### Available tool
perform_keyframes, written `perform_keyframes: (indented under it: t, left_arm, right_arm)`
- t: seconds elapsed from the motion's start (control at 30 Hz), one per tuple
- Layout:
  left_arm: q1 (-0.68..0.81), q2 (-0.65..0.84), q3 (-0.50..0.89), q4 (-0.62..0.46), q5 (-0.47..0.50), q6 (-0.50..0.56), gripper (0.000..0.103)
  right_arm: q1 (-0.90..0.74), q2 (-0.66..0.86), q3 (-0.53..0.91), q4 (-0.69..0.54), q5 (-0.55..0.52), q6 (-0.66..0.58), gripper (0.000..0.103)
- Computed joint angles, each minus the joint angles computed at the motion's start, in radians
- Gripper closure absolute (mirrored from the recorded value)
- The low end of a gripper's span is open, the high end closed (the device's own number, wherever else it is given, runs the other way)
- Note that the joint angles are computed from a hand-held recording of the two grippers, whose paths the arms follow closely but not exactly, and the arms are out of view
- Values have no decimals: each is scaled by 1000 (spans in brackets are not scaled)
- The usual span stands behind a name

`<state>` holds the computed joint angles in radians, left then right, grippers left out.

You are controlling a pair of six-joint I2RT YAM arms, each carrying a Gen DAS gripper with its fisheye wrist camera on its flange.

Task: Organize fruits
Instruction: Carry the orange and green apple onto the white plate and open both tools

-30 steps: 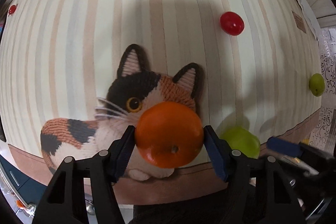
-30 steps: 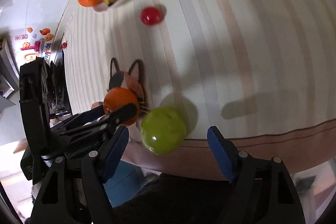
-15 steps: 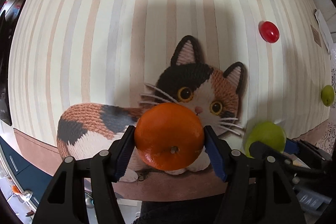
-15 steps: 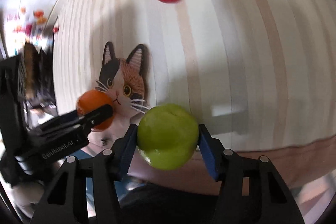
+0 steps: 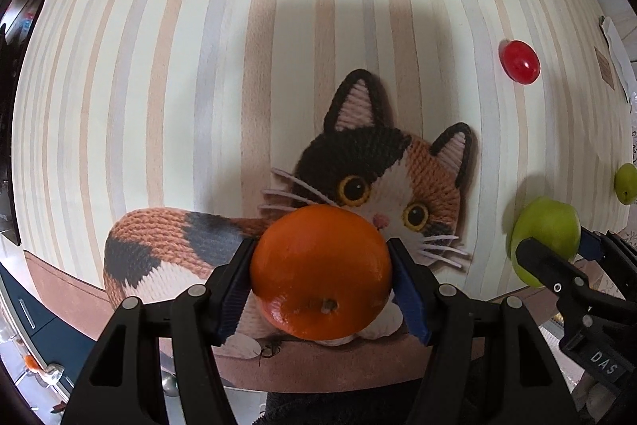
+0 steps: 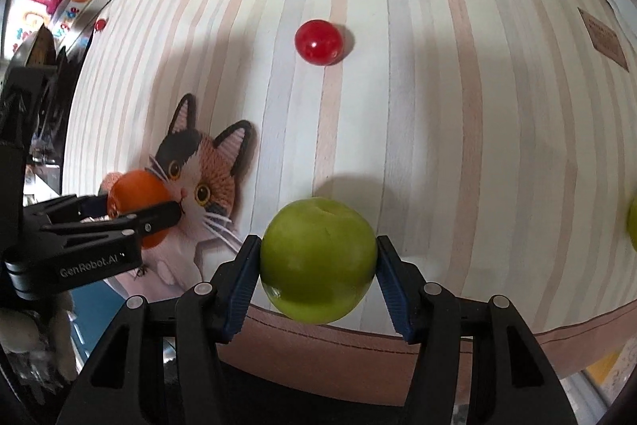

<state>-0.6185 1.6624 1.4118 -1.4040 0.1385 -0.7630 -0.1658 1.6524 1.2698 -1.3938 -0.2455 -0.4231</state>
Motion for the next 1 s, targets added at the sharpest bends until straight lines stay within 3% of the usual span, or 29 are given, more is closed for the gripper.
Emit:
perform_keyframes:
  t: [0.53, 1.0]
  left_arm:
    - [23, 21, 49, -35, 10, 31, 41]
    - [34, 75, 104, -52, 16, 74, 41]
  right_arm:
    - [12, 5, 2, 29, 2, 7, 44]
    - [-17, 74, 53, -43, -28, -7, 44]
